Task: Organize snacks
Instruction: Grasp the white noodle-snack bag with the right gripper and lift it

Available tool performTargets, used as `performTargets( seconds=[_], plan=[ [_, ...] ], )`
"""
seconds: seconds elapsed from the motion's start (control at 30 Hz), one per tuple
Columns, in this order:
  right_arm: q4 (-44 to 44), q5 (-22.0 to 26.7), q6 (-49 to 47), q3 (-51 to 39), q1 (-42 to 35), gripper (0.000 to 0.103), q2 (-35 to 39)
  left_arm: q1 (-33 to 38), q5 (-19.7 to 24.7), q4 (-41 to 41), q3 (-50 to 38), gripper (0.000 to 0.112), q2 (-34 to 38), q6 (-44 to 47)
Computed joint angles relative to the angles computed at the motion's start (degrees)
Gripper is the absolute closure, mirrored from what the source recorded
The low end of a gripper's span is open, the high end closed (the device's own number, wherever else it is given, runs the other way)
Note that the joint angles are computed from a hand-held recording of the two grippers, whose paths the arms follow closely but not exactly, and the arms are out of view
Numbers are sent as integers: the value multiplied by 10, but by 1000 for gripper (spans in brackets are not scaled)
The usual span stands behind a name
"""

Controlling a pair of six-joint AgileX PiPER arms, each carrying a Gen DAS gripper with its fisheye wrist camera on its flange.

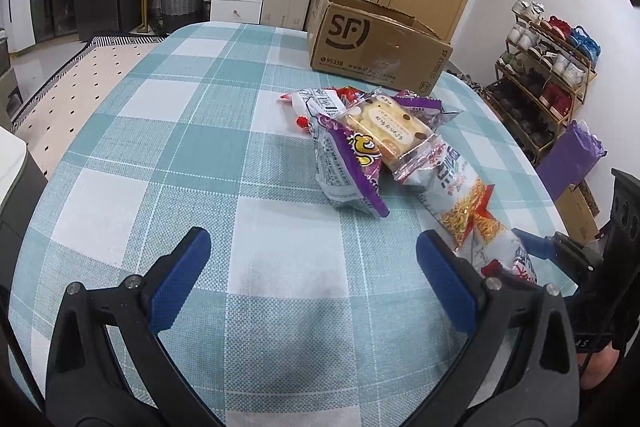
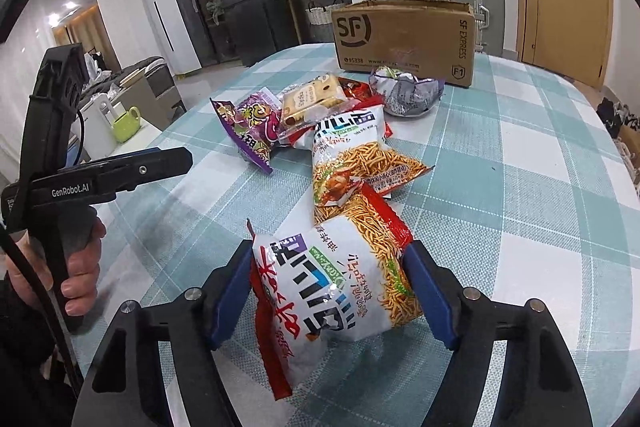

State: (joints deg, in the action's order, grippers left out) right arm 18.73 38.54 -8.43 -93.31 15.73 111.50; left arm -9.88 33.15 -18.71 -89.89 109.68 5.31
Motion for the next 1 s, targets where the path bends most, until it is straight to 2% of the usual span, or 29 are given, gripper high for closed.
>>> performTargets(
  seconds=[0.03,0.2,0.33,0.5,0.77,0.93,1.0],
  plan=[
    [-2,5,0,-4,-1,33,3,0,1,0,-1,10,1,-2],
    [-9,18,-8,-20,0,35,14,0,0,6,8,10,-6,-10],
    [1,7,-12,-8,-3,42,7,0,-2,15,17,10,-14,-20],
    [43,-9,-32,19,-14,44,-9,-2,-3,28,30,10,-26,-32],
    [177,-18,-112,76,-51,46,-42,-11,6,44,19,10,-25,-44],
    [264,-22,-173,112,-75,46,-62,-8,53,32,-57,10,21,-36],
    [285,-23,-188,120,-81,46,-69,-12,62,55,-95,10,45,-56]
  ],
)
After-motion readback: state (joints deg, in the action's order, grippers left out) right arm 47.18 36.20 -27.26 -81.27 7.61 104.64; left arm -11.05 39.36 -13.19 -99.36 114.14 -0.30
